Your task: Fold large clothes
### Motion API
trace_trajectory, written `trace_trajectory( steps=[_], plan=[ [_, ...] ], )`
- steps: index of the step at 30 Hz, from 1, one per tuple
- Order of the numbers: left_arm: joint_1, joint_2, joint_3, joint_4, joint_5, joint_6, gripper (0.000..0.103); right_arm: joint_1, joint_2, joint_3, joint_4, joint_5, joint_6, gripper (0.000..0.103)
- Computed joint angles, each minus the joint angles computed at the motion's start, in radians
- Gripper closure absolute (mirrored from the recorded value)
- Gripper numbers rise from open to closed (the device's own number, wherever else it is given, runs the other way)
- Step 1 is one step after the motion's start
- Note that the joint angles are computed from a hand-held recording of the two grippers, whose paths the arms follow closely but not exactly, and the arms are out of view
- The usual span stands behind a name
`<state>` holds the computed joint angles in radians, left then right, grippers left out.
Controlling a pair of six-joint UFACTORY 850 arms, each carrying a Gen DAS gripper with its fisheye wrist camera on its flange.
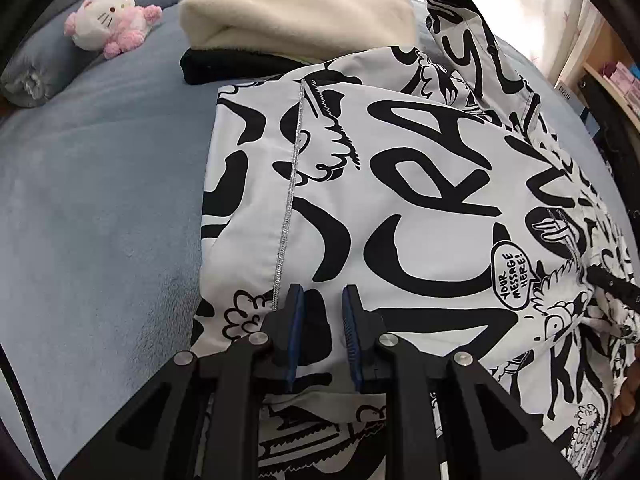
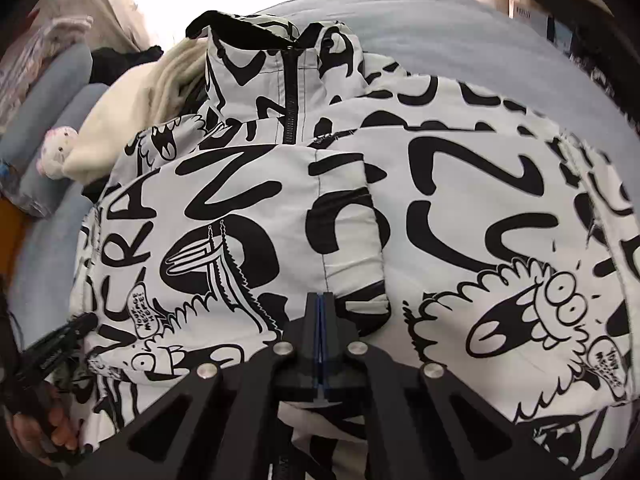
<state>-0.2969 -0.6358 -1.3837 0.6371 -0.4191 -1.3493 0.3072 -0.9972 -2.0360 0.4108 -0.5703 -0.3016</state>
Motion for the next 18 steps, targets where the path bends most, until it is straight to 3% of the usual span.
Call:
trace_trajectory(
  steps=[4,6,8,10,14,18],
  plan=[
    [-0.010,-0.015,-0.032,-0.009,-0.050,0.026,0.080,0.010,0.016,0.024,-0.035,0.014,0.039,0.098],
    [-0.015,-0.015,-0.036,-0.013,-0.061,0.025,0.071,0.012,0.014,0.017,-0.017,0.004,0.034,0.096],
    [-0.022,-0.015,-0.041,-0.016,-0.061,0.018,0.051,0.010,0.025,0.033,0.015,0.004,0.015,0.092],
    [-0.035,-0.011,-0.042,0.005,-0.073,-0.004,0.042,0.011,0.045,0.062,0.043,0.011,-0.007,0.087],
    [-0.069,-0.028,-0.076,0.038,-0.137,-0.022,0.036,0.012,0.085,0.120,0.084,0.026,-0.047,0.083],
    [-0.085,-0.010,-0.067,0.029,-0.132,-0.029,0.036,0.007,0.121,0.172,0.147,0.032,-0.089,0.083]
  ],
)
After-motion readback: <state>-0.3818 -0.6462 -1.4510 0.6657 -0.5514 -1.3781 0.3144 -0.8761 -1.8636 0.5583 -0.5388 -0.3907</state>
